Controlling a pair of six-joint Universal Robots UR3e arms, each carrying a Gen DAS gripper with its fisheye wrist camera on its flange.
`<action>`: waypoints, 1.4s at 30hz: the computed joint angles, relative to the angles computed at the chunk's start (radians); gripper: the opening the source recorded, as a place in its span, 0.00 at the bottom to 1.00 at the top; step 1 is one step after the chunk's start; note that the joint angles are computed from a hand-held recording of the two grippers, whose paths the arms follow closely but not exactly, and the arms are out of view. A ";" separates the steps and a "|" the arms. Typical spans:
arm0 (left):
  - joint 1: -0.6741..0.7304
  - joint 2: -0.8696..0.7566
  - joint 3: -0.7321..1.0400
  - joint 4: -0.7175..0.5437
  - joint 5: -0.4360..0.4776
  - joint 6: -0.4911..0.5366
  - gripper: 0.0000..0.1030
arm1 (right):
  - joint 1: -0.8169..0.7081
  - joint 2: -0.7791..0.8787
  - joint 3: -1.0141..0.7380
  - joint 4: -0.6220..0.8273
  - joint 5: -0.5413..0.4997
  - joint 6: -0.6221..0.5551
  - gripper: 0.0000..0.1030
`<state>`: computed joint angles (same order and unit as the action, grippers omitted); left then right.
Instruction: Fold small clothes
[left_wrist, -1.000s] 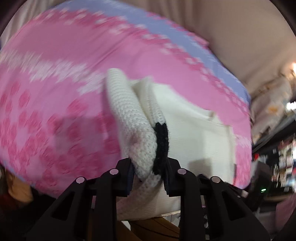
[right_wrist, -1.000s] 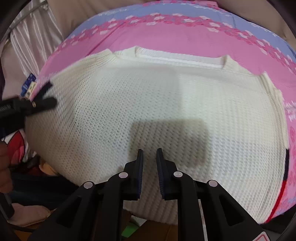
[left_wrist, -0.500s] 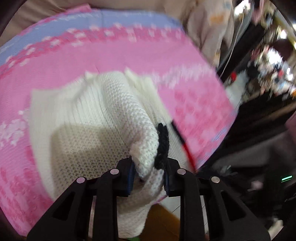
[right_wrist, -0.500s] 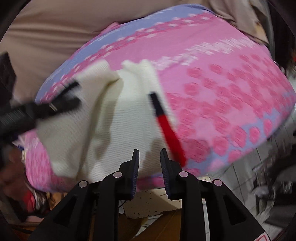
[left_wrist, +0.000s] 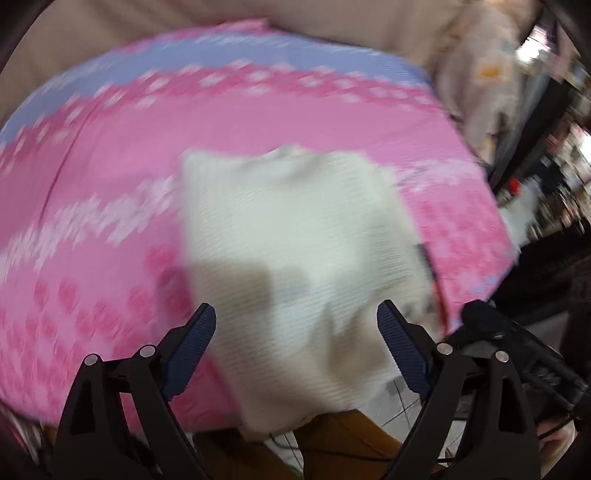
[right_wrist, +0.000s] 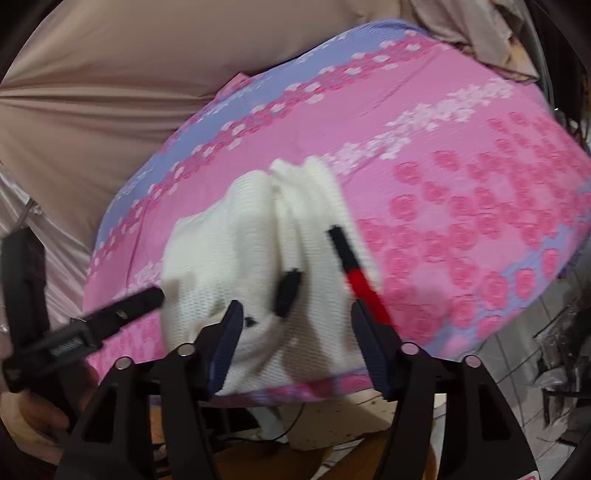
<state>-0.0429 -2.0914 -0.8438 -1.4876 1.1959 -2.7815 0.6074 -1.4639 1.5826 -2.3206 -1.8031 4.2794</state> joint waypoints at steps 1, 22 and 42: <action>0.022 -0.010 0.004 -0.019 0.009 -0.025 0.83 | -0.018 0.024 -0.011 -0.022 0.041 -0.004 0.62; -0.003 -0.045 0.034 -0.078 0.049 0.016 0.82 | -0.181 -0.090 0.333 -0.188 0.219 -0.010 0.27; -0.092 -0.103 0.095 -0.078 0.144 0.034 0.83 | 0.040 -0.135 0.158 0.118 -0.031 0.021 0.12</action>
<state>-0.1349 -2.1942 -0.7487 -1.5657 1.3400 -2.7470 0.6476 -1.5990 1.7405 -2.2026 -1.8337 4.3000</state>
